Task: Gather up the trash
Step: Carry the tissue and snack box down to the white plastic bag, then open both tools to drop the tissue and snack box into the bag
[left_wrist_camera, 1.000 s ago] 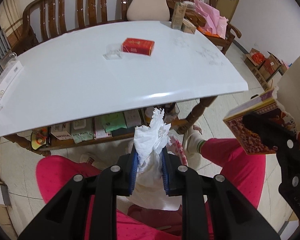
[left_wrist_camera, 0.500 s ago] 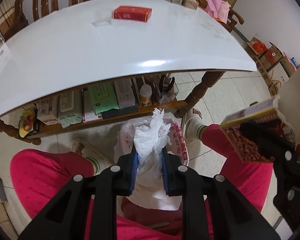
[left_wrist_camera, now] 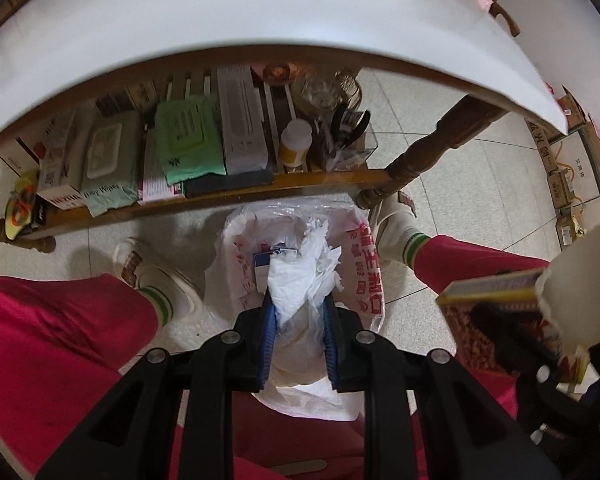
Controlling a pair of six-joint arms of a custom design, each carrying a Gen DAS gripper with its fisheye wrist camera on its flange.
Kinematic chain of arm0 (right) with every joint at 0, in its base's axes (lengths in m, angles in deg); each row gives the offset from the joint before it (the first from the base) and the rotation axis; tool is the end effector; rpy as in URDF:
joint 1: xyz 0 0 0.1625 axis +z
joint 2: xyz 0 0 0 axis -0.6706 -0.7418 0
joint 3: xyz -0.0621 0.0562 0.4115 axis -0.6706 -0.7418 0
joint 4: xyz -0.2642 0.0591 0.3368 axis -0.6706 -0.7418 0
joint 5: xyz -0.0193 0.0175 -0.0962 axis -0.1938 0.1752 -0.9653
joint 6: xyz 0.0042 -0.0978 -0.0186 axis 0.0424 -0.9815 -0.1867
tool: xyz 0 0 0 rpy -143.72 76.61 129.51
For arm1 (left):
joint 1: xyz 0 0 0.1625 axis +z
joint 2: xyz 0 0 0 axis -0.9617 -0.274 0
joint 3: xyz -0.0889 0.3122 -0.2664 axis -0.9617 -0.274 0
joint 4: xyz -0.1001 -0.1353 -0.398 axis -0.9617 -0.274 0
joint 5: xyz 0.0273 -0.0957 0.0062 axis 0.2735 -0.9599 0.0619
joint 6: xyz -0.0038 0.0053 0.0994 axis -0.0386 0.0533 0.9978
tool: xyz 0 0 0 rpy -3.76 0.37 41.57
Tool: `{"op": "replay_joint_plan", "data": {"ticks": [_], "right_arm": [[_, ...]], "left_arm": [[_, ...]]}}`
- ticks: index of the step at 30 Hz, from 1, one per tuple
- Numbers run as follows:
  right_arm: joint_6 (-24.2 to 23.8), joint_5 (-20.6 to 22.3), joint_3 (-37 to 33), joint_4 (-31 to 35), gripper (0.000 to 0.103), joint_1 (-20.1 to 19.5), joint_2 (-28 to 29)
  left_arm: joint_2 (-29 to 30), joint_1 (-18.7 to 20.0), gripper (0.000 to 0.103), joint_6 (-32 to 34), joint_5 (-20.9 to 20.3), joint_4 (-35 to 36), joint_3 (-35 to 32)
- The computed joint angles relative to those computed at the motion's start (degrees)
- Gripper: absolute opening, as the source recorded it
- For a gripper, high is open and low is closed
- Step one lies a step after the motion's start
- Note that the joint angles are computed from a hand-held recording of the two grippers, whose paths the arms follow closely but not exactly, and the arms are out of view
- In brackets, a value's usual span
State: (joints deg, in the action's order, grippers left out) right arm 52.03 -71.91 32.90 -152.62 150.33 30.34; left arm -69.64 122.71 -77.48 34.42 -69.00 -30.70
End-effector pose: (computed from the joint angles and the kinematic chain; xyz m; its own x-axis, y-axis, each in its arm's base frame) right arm 0.3347 -0.7380 0.3560 -0.5427 -0.6674 0.5099 -0.7544 0.6542 0.0534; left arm -0.4181 -0.7639 0.2416 -0.8218 -0.1738 -0.5426 -0.0086 0.9560 -0.2932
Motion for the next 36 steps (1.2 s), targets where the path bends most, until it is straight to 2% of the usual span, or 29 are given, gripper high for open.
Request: {"op": "replay_joint_plan", "data": {"ticks": [8, 14, 23, 27, 36], "right_arm": [[3.37, -1.58, 4.60, -2.06, 0.020, -2.33, 0.35], [6.81, -2.01, 4.84, 0.24, 0.020, -3.97, 1.77], [12.22, -2.49, 3.74, 2.60, 0.020, -5.93, 4.24], [11.68, -4.15, 4.56, 1.85, 0.020, -6.12, 4.94], [14.09, -3.33, 1.63, 5.43, 0.020, -7.22, 8.00]], "left_arm": [[3.72, 2.68, 0.021, -1.88, -1.90, 2.41, -3.48], [5.89, 4.15, 0.021, -2.20, -2.76, 3.79, -5.56], [9.65, 7.01, 0.021, -2.14, -6.29, 5.33, -9.87], [10.76, 8.06, 0.021, -2.13, -7.45, 5.53, -11.29], [14.41, 10.64, 0.021, -2.98, -10.29, 7.38, -16.81]]}}
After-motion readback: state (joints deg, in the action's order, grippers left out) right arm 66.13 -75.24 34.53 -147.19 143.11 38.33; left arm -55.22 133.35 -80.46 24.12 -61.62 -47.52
